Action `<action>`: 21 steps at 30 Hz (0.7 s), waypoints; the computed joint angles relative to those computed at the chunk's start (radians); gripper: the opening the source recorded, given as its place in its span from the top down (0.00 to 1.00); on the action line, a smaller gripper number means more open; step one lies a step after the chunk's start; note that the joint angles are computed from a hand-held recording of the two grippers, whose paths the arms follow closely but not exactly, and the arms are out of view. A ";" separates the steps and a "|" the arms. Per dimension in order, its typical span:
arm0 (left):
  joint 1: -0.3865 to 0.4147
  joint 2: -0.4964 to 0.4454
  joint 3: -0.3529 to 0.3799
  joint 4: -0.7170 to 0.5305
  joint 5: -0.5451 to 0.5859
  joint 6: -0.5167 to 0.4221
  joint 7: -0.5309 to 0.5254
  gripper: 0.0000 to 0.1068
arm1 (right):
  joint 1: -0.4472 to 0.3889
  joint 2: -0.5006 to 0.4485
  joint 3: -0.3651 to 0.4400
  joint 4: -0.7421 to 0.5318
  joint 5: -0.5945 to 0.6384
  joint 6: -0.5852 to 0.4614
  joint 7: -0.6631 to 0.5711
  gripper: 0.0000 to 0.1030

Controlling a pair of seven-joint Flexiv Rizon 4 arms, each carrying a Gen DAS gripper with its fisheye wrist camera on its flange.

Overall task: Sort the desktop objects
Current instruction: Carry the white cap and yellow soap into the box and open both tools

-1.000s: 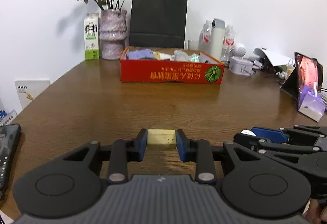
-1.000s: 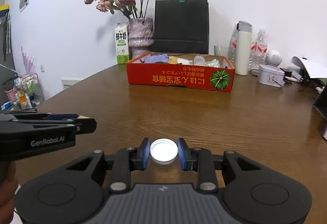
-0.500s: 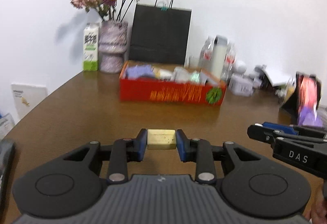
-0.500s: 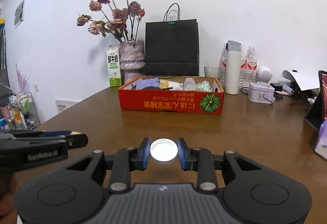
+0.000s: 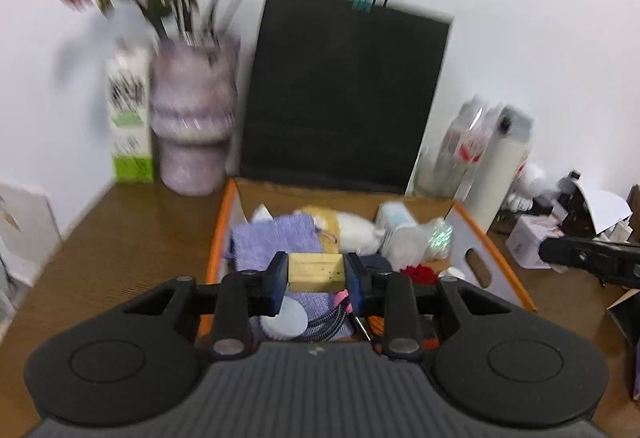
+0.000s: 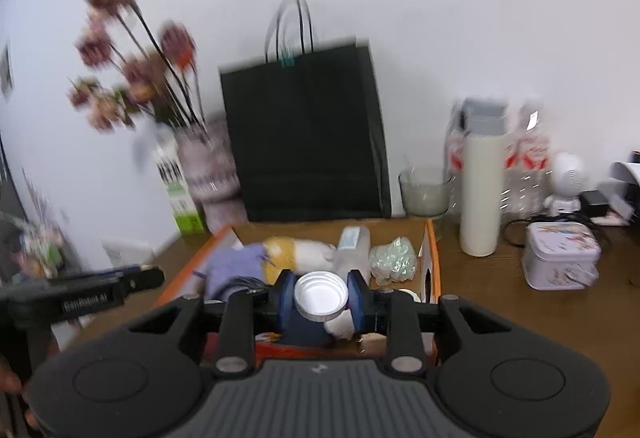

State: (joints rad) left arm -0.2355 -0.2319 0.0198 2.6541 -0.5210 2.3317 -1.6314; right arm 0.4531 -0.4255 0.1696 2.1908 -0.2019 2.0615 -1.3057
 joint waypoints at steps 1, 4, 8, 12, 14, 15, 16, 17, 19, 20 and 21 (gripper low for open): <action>0.035 -0.019 -0.002 -0.038 0.020 -0.056 -0.018 0.71 | -0.031 -0.036 0.019 -0.060 -0.046 -0.066 0.031 0.73; 0.129 -0.059 -0.015 -0.113 0.129 -0.182 -0.071 0.71 | -0.126 -0.160 0.111 -0.238 -0.147 -0.238 0.111 0.73; 0.134 -0.116 0.001 -0.173 0.181 -0.226 -0.064 0.70 | -0.146 -0.289 0.159 -0.413 -0.170 -0.419 0.119 0.73; 0.261 -0.130 -0.055 -0.201 0.352 -0.243 -0.120 0.44 | -0.052 -0.325 0.064 -0.466 -0.120 -0.465 0.081 0.60; 0.264 -0.128 -0.044 -0.200 0.373 -0.236 -0.133 0.44 | 0.012 -0.306 -0.031 -0.429 -0.135 -0.410 0.132 0.56; 0.259 -0.120 -0.035 -0.195 0.377 -0.236 -0.132 0.44 | 0.011 -0.294 -0.029 -0.411 -0.123 -0.386 0.124 0.53; 0.250 -0.107 -0.025 -0.188 0.372 -0.237 -0.131 0.43 | -0.018 -0.287 0.005 -0.400 -0.124 -0.374 0.106 0.51; 0.232 -0.093 -0.010 -0.178 0.355 -0.233 -0.130 0.40 | -0.037 -0.275 0.026 -0.382 -0.124 -0.359 0.094 0.47; 0.191 -0.061 0.017 -0.159 0.312 -0.233 -0.116 0.36 | -0.008 -0.229 -0.012 -0.342 -0.111 -0.345 0.091 0.44; 0.146 -0.043 0.041 -0.150 0.259 -0.241 -0.091 0.33 | 0.017 -0.204 -0.040 -0.318 -0.106 -0.340 0.092 0.44; 0.085 -0.025 0.068 -0.140 0.184 -0.252 -0.048 0.27 | 0.036 -0.176 -0.060 -0.289 -0.103 -0.330 0.088 0.43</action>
State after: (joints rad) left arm -0.1501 -0.2573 0.0875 2.5140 -0.3374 2.0794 -1.6797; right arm 0.4891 -0.6012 0.1097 1.9015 -0.3046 1.7317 -1.2176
